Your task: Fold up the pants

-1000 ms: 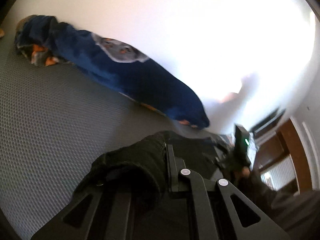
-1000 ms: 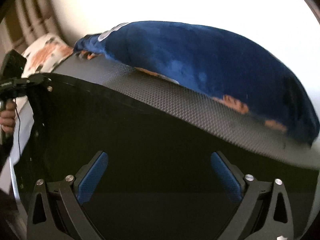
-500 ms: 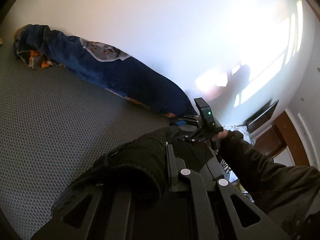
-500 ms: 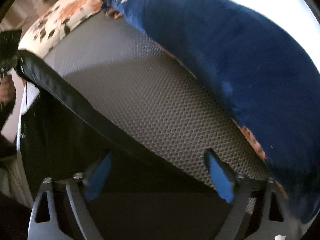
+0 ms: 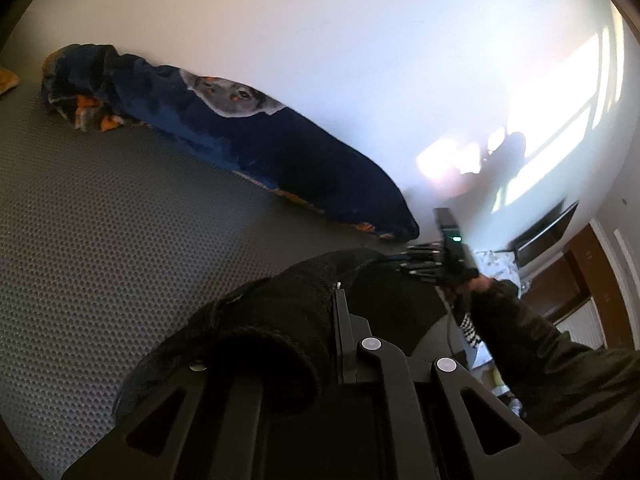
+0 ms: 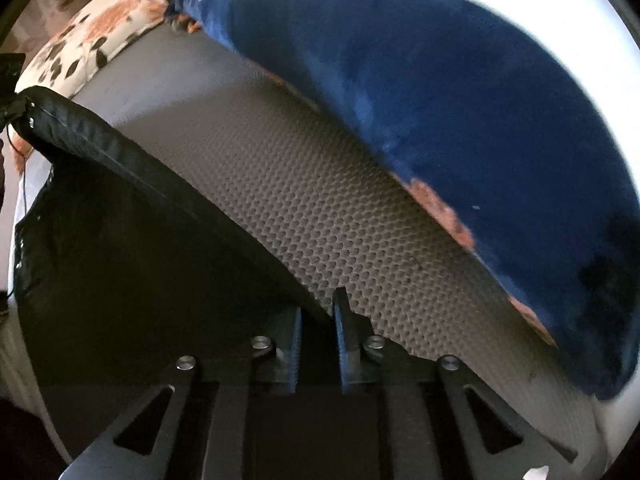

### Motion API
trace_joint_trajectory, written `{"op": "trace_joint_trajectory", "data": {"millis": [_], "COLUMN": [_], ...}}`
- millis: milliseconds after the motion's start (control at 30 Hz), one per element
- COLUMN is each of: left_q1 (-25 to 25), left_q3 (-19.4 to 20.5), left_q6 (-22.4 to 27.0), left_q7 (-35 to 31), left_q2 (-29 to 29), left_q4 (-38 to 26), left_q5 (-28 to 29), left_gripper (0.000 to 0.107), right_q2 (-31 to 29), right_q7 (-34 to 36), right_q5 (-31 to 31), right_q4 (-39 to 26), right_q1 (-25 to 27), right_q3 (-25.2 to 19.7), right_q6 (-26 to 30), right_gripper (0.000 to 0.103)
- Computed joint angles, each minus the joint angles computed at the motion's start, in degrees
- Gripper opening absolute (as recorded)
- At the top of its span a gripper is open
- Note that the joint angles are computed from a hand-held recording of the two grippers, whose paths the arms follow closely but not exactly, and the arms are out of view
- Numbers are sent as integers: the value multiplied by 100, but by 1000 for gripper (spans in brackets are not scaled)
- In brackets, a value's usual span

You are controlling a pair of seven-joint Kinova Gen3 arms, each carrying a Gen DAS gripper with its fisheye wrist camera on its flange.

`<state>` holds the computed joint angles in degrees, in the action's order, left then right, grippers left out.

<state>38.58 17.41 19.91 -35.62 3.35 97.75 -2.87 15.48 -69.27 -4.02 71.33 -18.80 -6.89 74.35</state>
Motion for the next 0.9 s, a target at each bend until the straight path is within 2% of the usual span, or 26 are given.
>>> {"op": "trace_joint_trajectory", "data": {"millis": [167,300,367,467,700,800,900], "left_q1": [101,126,136,145,395,609,967], "left_q3": [80,273,378,622,1136,1208,1281], "left_q6": [259,421,524,829,1632,2015,2635], "left_q7": [181,21,-78,133,558,711,994], "left_q2": [-168,-400,-534,-706,-715,-549,-258], "left_q4": [35,138,211,277,292,221,-55], "left_q5": [-213,-75,46,-66,-386,-495,-861], "left_gripper": [8,10,12,14,17,19,21], "right_q2": [-1125,-2026,-2437,-3036,-3839,-3975,-3941], "right_q7": [-1020,-1819,-2111,-2622,-3544,-3830,-4087], "right_q5": [604,1128,1191,1095,633,530,552], "right_q4": [863,1374,1568,1916,2740,3092,3405], "right_q1": [-327,-398,-378,-309,-199,-185,-201], "right_q3": [-15,-324,-452,-749,-1369,-1575,-1821], "right_q6": [-506,-380,-202,24,419,358,224], "right_gripper": [11,10,10,10,9,9,9]}}
